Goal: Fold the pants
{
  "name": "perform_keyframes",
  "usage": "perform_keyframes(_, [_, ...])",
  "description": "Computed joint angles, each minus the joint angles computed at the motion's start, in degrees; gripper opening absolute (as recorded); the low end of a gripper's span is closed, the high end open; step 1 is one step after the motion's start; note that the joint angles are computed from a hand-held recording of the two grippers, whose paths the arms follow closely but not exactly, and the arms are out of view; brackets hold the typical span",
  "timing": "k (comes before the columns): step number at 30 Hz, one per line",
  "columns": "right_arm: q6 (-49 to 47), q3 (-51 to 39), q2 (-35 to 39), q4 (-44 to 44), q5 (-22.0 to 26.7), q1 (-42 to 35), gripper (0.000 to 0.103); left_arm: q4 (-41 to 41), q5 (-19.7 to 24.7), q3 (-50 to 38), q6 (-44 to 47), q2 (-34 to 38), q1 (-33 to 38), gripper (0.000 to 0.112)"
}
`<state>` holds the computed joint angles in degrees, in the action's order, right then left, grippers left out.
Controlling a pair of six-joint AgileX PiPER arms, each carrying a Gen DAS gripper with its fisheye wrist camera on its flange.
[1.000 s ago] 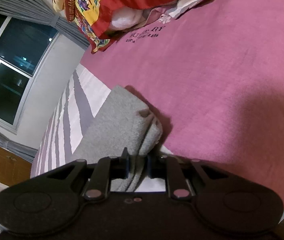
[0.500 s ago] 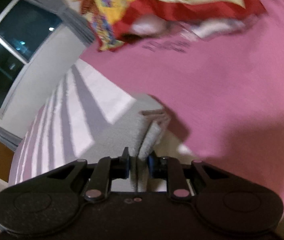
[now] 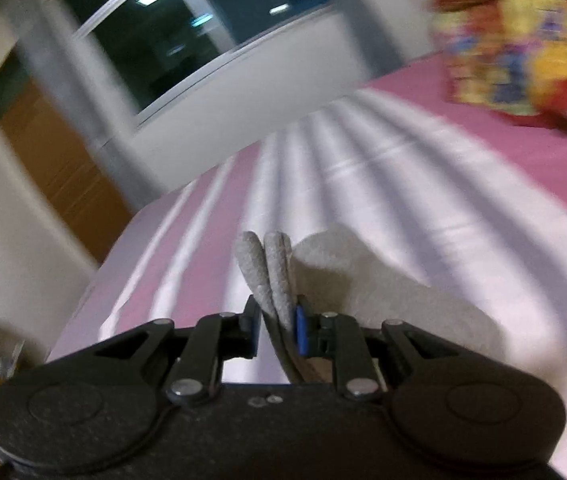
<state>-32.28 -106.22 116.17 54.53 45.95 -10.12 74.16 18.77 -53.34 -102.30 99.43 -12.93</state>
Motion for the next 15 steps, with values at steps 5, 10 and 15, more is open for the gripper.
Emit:
perform_keyframes(5, [-18.6,11.9,-2.1,2.4,-1.4,9.9,0.016,4.2,3.4,4.1,-3.9,-2.2,-3.3,0.103])
perform_keyframes(10, [-40.1,28.0,-8.4,8.6,-10.1,14.0,0.016,8.5,3.8,7.4,-9.2,-4.1,-4.6,0.103])
perform_keyframes(15, [-51.5,34.4,-12.9,12.1,-13.8,15.4,0.016,12.1,5.4,9.4,-14.5,-4.5,-6.5,0.103])
